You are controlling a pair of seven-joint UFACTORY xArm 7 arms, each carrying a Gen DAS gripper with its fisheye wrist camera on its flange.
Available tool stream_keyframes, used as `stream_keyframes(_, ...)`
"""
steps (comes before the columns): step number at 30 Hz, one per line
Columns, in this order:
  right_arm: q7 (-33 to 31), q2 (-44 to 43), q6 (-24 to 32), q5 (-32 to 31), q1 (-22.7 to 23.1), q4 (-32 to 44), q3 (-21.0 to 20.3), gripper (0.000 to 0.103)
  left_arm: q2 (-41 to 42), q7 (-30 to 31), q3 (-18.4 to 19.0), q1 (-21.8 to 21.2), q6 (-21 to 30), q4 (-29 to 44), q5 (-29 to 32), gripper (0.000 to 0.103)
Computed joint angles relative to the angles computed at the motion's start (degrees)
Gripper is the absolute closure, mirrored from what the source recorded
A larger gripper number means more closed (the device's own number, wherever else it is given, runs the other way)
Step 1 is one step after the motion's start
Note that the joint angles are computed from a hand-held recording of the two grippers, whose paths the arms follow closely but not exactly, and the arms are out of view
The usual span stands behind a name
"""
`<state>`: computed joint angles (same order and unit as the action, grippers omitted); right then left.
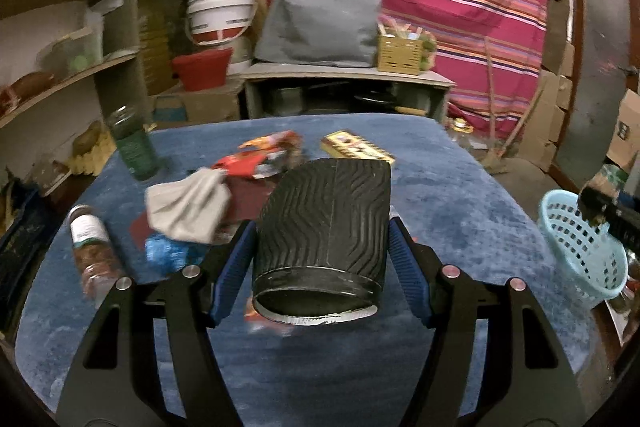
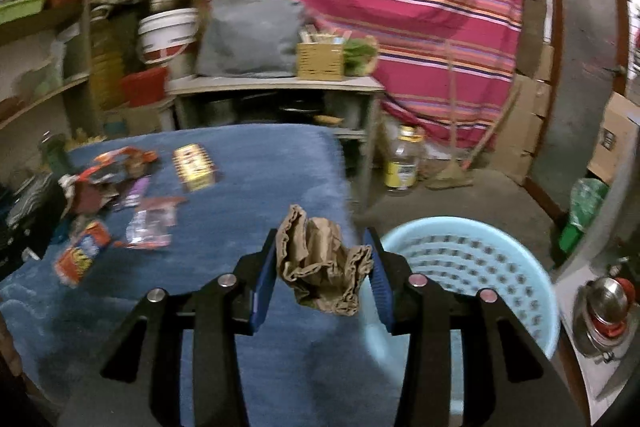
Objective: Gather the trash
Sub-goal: 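Carry both items to the blue basket and open the left tool over it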
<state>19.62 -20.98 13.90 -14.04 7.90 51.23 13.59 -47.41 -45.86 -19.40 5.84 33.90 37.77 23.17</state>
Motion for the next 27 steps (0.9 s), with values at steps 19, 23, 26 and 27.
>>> stream_keyframes(19, -11.9, 2.0, -0.5, 7.2, -6.1, -2.0, -12.3, 0.061, 33.0, -14.4, -14.4, -3.0, -4.7, 24.0, 15.0, 0.037)
stream_keyframes(23, -17.2, 1.6, -0.7, 11.6, -4.6, -3.2, -15.0, 0.061, 41.0, -17.9, -15.6, -5.4, -3.5, 29.7, 20.3, 0.037)
stream_keyframes(26, -19.4, 1.9, -1.2, 13.3, -5.2, -3.6, -15.3, 0.061, 46.5, -19.3, -15.4, -8.2, -2.2, 34.3, 23.5, 0.037)
stream_keyframes(27, -20.4, 2.0, -1.4, 14.4, -4.8, -3.9, -15.9, 0.061, 47.8, -19.3, -15.1, -9.2, -1.9, 35.6, 24.2, 0.037)
